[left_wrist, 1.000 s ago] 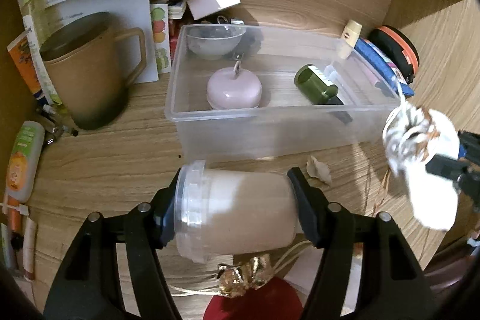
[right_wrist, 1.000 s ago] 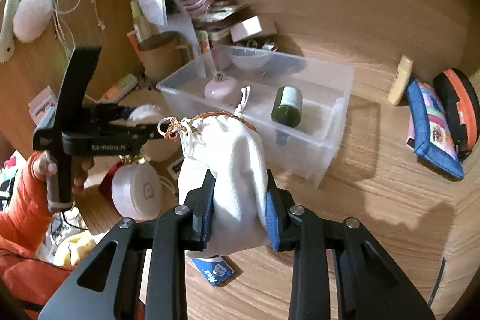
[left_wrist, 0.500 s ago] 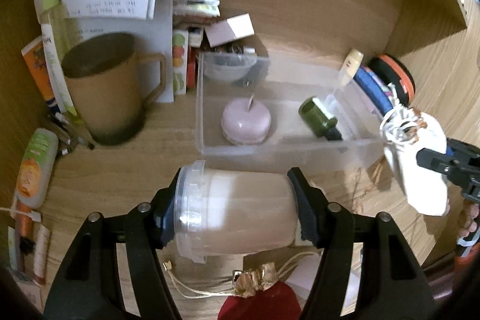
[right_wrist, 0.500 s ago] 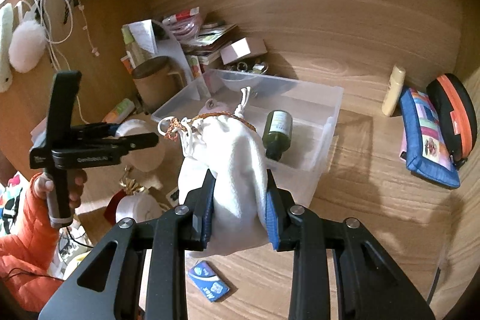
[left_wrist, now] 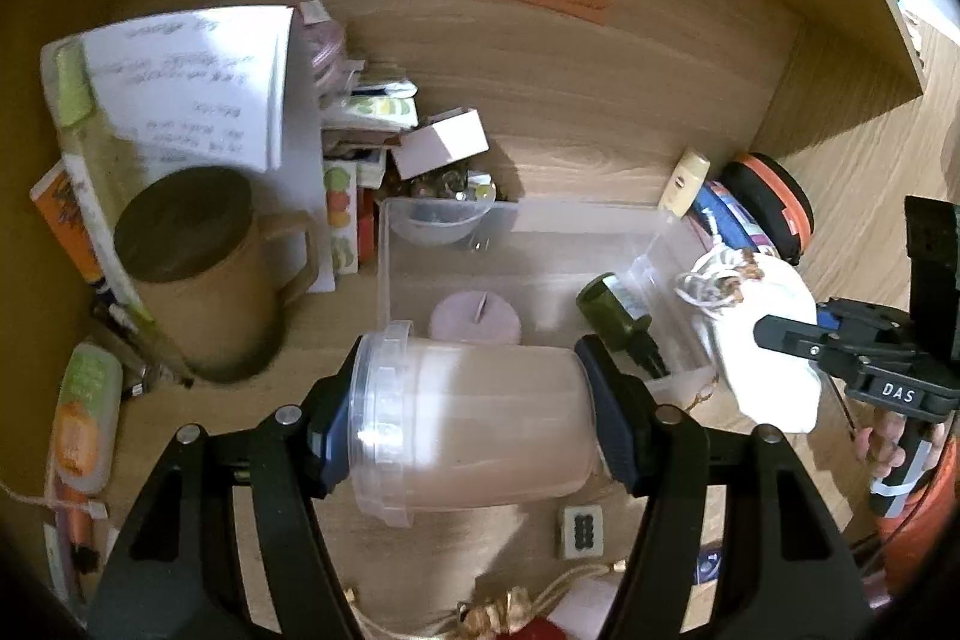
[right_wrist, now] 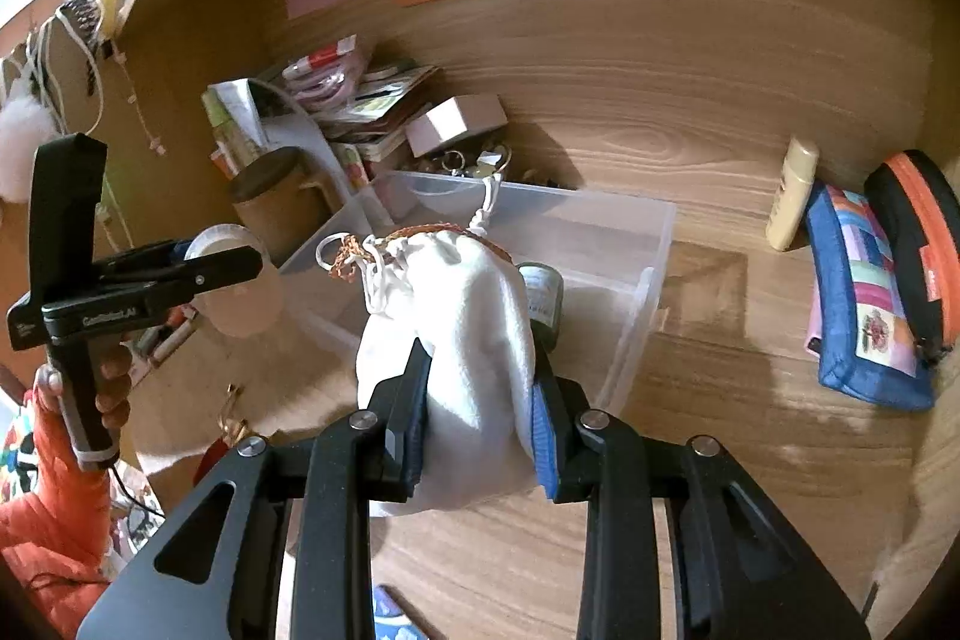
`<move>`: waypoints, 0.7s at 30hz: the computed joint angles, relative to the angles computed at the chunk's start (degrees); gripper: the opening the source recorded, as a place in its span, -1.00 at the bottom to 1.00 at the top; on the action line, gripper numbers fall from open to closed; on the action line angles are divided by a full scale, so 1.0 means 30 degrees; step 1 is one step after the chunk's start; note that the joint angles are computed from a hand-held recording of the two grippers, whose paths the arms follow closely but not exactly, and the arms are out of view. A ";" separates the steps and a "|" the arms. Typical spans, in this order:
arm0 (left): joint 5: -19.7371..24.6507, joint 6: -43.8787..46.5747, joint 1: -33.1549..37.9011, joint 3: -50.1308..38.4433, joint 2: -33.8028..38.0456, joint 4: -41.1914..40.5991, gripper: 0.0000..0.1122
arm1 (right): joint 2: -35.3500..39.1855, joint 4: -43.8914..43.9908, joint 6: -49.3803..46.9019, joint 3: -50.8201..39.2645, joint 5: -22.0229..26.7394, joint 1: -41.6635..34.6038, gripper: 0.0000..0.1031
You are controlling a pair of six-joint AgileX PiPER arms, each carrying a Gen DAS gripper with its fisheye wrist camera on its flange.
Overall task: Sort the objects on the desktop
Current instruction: 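Carry the clear cup and white pouch over the plastic box with both tools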
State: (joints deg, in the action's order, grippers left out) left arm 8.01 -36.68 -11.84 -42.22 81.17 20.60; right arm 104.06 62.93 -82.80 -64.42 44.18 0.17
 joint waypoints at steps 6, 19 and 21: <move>0.0009 0.3302 0.0312 -0.1683 0.1728 -0.2895 0.16 | 0.1363 -0.0315 0.1028 -0.1495 -0.0291 0.0683 -0.50; 0.0468 1.0123 0.0616 -0.3822 0.4770 -0.9091 0.16 | 0.3356 -0.2023 0.3313 -0.4137 -0.0835 0.2088 -0.49; 0.0521 1.0886 0.0641 -0.3961 0.5069 -0.9788 0.16 | 0.3567 -0.2607 0.3843 -0.4380 -0.1250 0.2436 -0.48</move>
